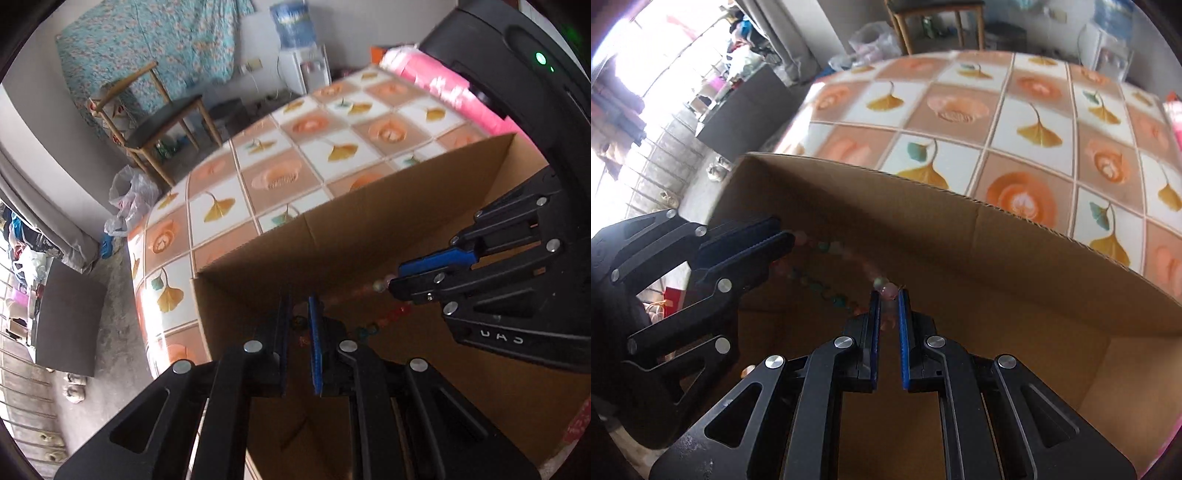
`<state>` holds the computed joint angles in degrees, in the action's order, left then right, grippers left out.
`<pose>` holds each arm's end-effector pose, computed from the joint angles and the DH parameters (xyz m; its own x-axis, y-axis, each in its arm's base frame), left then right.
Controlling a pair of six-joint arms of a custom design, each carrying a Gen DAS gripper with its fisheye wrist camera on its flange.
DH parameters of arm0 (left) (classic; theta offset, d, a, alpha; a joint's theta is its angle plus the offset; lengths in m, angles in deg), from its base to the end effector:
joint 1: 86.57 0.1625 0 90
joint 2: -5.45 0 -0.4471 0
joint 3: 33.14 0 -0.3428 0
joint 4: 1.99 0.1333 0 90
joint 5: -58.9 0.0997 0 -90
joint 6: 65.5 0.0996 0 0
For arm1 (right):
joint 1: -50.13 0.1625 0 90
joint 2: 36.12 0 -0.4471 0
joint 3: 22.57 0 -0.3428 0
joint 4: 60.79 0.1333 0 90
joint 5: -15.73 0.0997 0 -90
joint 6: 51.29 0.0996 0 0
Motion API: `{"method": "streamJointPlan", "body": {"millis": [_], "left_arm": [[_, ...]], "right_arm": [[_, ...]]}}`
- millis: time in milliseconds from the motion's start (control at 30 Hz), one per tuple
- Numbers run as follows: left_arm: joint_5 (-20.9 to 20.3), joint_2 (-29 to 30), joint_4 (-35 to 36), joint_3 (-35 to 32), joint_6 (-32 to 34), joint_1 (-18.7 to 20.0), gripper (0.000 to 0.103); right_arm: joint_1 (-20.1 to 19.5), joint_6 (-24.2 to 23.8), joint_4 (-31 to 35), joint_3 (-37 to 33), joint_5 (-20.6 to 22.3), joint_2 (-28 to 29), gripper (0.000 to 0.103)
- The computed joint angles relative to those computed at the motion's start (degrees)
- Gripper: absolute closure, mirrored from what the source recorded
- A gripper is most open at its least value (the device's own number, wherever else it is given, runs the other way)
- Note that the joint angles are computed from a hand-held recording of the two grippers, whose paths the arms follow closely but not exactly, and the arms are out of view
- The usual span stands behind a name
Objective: Organize jewelry
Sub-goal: 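Carry the bracelet over the box and open the right tool, then move the right tool back to the purple smartwatch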
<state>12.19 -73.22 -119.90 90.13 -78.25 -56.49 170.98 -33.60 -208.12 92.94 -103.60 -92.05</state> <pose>-0.2508 -0.3782 0.2621 -0.3726 0.6046 -0.7040 0.7655 0.6290 0.1352 0.3393 -0.4033 0.1466 -0.8594 -0.1810 0.4782 -0.2637 0.9582 -0.1113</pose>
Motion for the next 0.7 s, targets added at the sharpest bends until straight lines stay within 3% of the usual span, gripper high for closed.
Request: {"method": "streamJointPlan", "body": {"millis": [200,300,400,500,567,700], "left_arm": [[4.42,3.44,3.81,-1.43,0.12,0.25,0.093],[3.32,3.51,4.46,-2.31,-0.52,0.60,0.093],[3.53,3.01,4.19,-2.22,-1.43,0.31,0.093],[2.79,0.83,4.22,-2.20,-2.70,-0.75,0.092],[2.40,-2.11,4.25,-1.86,-3.11,-2.09,0.083],[3.66,-11.20,7.73,-0.67,-6.71,-6.87,0.063]], "right_arm": [[-2.01,0.01,-0.76,-0.11,2.13,1.30,0.092],[-2.15,-0.61,-2.83,0.58,2.18,1.50,0.089],[-2.35,-1.48,-4.73,0.92,1.45,1.59,0.078],[-0.93,-1.78,-5.84,1.77,-0.16,0.18,0.077],[0.56,-2.01,-6.62,2.46,-1.49,-1.32,0.076],[7.04,-3.16,-11.29,5.19,-6.04,-5.18,0.064]]}}
